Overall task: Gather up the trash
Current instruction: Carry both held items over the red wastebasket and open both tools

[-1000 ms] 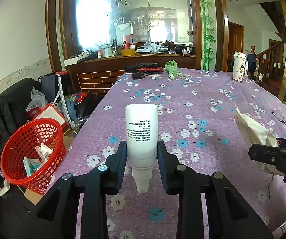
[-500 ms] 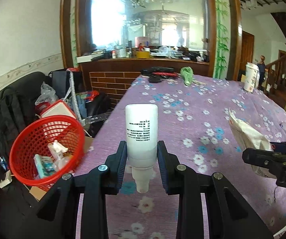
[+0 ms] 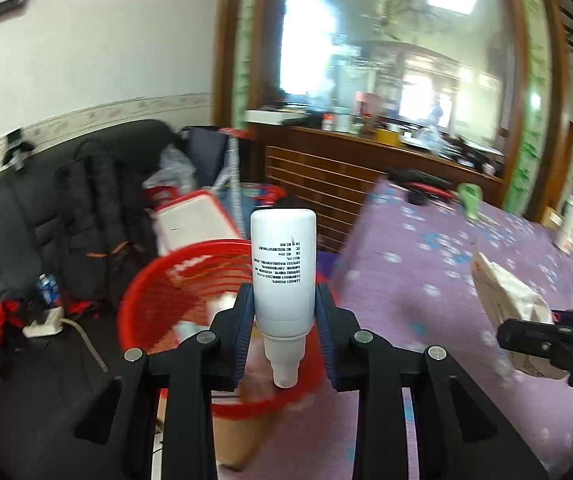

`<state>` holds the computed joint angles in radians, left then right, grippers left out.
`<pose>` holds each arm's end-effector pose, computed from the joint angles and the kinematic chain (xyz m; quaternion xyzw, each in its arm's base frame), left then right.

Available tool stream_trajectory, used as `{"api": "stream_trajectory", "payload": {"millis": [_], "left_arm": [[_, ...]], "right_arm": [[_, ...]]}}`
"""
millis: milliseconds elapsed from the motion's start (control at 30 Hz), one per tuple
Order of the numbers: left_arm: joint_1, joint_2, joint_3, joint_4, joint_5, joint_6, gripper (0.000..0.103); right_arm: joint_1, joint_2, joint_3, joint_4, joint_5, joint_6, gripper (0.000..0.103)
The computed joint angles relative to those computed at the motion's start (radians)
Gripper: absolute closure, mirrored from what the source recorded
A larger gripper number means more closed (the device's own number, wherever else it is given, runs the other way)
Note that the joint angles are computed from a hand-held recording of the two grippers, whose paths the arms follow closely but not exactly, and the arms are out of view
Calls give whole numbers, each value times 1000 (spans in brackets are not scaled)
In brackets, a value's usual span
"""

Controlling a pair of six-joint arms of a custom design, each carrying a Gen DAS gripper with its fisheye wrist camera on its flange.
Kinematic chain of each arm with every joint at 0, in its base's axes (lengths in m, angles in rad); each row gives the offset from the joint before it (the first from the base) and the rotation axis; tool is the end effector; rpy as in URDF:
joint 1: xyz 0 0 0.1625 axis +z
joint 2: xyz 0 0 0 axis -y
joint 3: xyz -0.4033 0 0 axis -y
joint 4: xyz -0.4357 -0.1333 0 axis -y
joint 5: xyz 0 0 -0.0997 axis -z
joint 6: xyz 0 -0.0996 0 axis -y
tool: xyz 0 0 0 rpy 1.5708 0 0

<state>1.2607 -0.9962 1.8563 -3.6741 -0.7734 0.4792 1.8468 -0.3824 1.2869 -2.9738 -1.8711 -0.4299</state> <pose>0.0113 -0.6351 0.2428 0.0794 0.7785 -0.5081 0.3598 0.3115 -0.7188 -0.0654 0.2966 -0.9119 0.2320 0.1633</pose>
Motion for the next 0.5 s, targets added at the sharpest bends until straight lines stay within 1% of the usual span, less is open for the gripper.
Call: {"api": "stream_trajectory", "payload": {"millis": [133,200,233,367,467,500], "left_arm": [[36,-29,-15,13,14,-18,74],[46,-35,-20,22,19,-25,74],[53,-38,-25,33,18,-30,74],[73,-37,-46,73,19,-44,74],[88,-31,-66,101,12,-60,74],[90,-29,-71,112,11,-69,74]], "right_arm": [[21,65,-104,90,30,3,48],[31,108,-179,155,54,19,47],[34,119,-197,168,61,22,47],[44,205,-345,263,107,48,47],[46,258,-430,302,129,64,46],[45,288,-479,322,138,78,46]]}}
